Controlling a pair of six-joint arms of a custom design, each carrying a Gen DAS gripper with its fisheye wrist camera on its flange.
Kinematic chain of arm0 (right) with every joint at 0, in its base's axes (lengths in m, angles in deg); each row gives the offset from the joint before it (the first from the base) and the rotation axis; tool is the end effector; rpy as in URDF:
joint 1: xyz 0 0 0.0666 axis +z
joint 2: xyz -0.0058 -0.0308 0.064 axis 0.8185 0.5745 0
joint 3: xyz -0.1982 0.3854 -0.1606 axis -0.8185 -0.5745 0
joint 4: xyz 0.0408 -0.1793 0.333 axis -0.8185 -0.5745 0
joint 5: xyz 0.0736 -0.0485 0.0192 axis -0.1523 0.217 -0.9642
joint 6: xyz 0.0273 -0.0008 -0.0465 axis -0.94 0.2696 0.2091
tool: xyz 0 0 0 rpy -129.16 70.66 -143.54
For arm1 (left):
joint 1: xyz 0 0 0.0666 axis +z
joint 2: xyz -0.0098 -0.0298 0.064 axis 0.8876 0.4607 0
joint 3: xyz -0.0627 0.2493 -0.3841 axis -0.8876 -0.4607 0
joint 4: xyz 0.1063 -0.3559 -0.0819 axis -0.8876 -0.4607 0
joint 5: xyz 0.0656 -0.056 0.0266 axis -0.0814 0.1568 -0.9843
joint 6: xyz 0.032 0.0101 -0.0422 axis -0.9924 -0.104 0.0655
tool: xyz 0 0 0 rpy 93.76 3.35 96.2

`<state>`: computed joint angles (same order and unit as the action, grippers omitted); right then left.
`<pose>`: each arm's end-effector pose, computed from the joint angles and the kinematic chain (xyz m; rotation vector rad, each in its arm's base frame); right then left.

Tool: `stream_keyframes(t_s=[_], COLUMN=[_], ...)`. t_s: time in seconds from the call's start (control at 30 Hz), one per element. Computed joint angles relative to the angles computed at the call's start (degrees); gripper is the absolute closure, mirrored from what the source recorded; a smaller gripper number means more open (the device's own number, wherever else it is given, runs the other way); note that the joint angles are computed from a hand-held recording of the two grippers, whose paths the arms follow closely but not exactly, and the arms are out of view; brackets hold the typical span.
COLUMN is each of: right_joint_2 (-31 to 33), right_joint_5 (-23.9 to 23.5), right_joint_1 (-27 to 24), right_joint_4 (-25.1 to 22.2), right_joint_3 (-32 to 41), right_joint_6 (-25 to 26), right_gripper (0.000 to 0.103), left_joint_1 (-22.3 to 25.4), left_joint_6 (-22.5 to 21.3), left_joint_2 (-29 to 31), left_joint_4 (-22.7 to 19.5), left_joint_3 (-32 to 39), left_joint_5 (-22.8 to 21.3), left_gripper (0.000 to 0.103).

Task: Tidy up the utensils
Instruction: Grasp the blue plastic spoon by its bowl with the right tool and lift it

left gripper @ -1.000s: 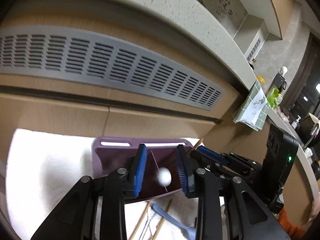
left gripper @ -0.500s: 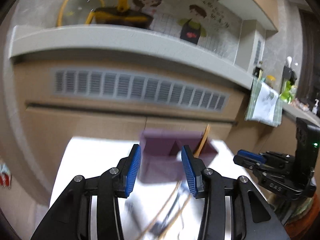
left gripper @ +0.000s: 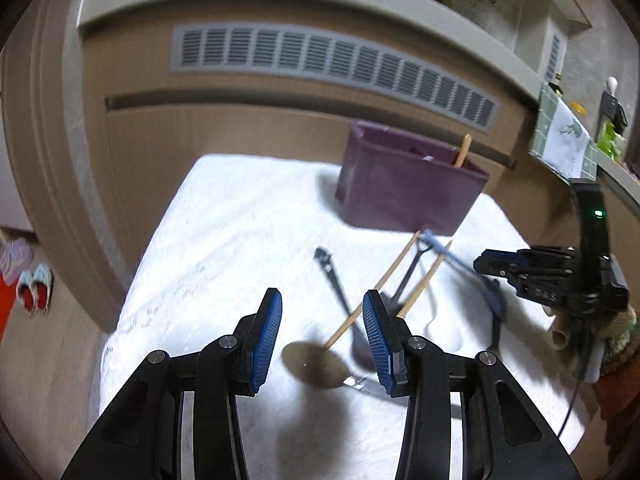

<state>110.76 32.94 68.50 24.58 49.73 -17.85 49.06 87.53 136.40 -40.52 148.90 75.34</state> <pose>0.4515 0.1116 0.5152 -0.4780 2.4305 0.1569 0.3858 -0.0976 0.5125 0.1300 2.2527 -0.3633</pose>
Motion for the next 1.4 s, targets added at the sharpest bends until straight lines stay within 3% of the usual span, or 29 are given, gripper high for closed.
stream_keyframes(t_s=[0.4, 0.43, 0.6, 0.77, 0.87, 1.03, 1.2, 1.4], right_joint_2=[6.3, 5.9, 0.5, -7.2, -10.1, -12.4, -12.7, -13.0], right_joint_5=[1.5, 1.2, 0.0, -5.4, -5.5, -7.3, -7.9, -8.1], right_joint_1=[0.3, 0.1, -1.2, -5.1, -5.5, -6.9, -7.1, -7.6], right_joint_4=[-2.9, -2.6, 0.7, 4.3, 6.1, 7.3, 9.0, 10.0], right_joint_3=[4.2, 3.7, -0.7, -5.4, -7.1, -8.2, -9.1, -9.8], right_joint_6=[-1.4, -1.7, -4.1, -8.9, -10.9, -11.4, -12.2, -12.9], right_gripper=[0.087, 0.093, 0.094, 0.094, 0.094, 0.093, 0.093, 0.094], left_joint_1=[0.3, 0.2, -0.1, -1.5, -3.4, -7.8, -9.6, -10.2], left_joint_6=[-1.1, -1.2, -0.8, -1.5, -3.4, -11.1, -13.7, -15.3], left_joint_2=[1.0, 1.1, 1.6, 4.1, 6.7, 11.2, 16.6, 18.1], left_joint_4=[-1.2, -1.5, -2.1, -5.0, -7.4, -10.5, -14.4, -16.6], left_joint_3=[0.3, 0.4, 0.6, 3.7, 6.9, 12.8, 18.3, 19.2], left_joint_5=[2.4, 2.4, 2.7, 4.9, 6.0, 4.3, 1.1, -0.3], left_gripper=[0.06, 0.06, 0.06, 0.06, 0.069, 0.075, 0.078, 0.086])
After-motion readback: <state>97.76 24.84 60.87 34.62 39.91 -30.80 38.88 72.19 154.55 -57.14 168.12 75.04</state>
